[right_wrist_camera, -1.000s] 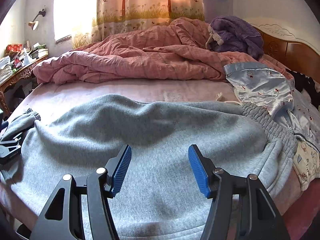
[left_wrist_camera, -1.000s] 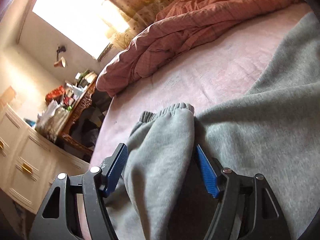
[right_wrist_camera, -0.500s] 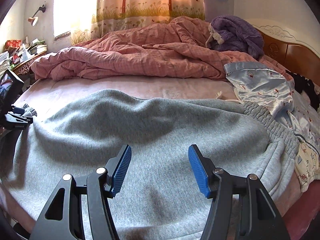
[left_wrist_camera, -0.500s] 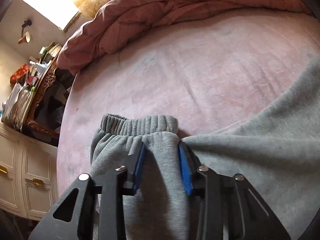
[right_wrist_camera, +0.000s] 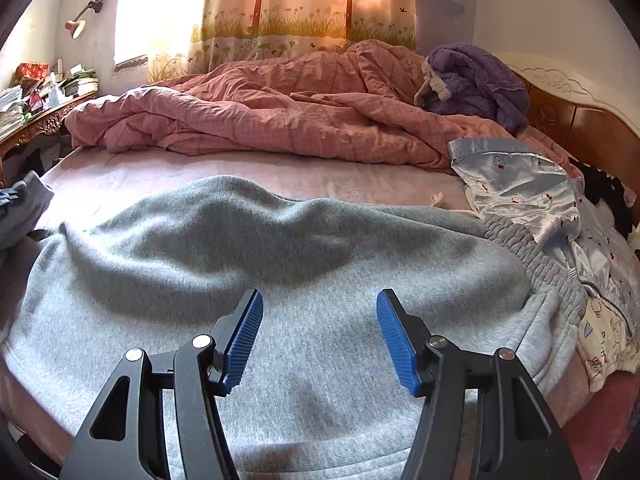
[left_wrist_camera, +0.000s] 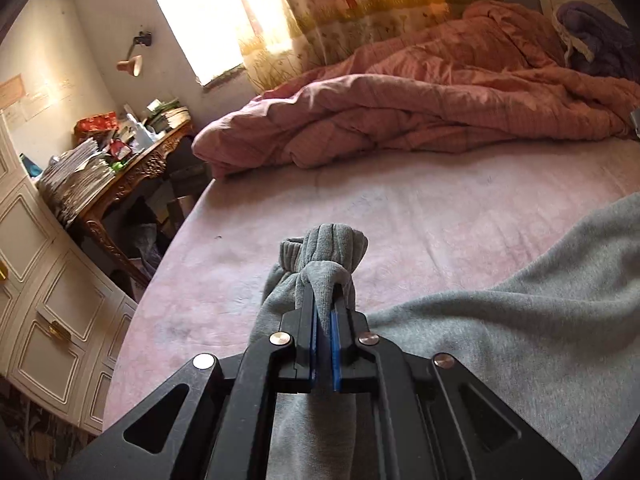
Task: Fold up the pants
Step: 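Grasp the elastic cuff of the folded leg with the left gripper, then lift the cuff and lay it onto the sweatpants body with the left gripper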
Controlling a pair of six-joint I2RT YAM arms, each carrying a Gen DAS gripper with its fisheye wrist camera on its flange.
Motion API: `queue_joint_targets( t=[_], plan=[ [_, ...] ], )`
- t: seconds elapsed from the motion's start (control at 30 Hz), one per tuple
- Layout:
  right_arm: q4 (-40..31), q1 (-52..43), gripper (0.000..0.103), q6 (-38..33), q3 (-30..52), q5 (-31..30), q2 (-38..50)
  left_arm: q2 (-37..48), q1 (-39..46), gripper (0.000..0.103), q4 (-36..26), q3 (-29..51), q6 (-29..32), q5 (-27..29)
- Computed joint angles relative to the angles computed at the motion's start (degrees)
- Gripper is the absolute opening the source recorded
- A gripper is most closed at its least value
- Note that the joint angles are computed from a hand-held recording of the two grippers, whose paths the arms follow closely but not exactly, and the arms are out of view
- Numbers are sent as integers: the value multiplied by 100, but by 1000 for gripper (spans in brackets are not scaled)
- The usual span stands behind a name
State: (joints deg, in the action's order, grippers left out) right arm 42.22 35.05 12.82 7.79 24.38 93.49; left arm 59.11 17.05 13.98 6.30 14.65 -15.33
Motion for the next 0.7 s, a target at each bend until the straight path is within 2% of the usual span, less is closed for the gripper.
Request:
queue_joint_targets(
  t=[0.17, 0.33, 0.43, 0.57, 0.63, 0.7],
  plan=[
    [-242, 257, 61, 68, 71, 324, -35, -1236, 1035, 5, -830, -41, 327, 780],
    [-522, 492, 61, 90, 109, 628, -227, -3027, 2308, 4, -1986, -131, 607, 1777],
    [-738, 619, 61, 120, 164, 755, -359, -3562, 3503, 4, -2491, -28, 922, 2717],
    [-961, 738, 61, 203, 202, 717, -542, -3124, 4770, 4, -2071, -117, 1358, 3492],
    [-1023, 857, 61, 230, 249, 796, -521, -2364, 5218, 4, -1426, -226, 1493, 3691],
    [-1037, 928, 61, 251, 311, 810, -421, -1328, 5501, 4, -446, -407, 1646, 3714]
  ],
)
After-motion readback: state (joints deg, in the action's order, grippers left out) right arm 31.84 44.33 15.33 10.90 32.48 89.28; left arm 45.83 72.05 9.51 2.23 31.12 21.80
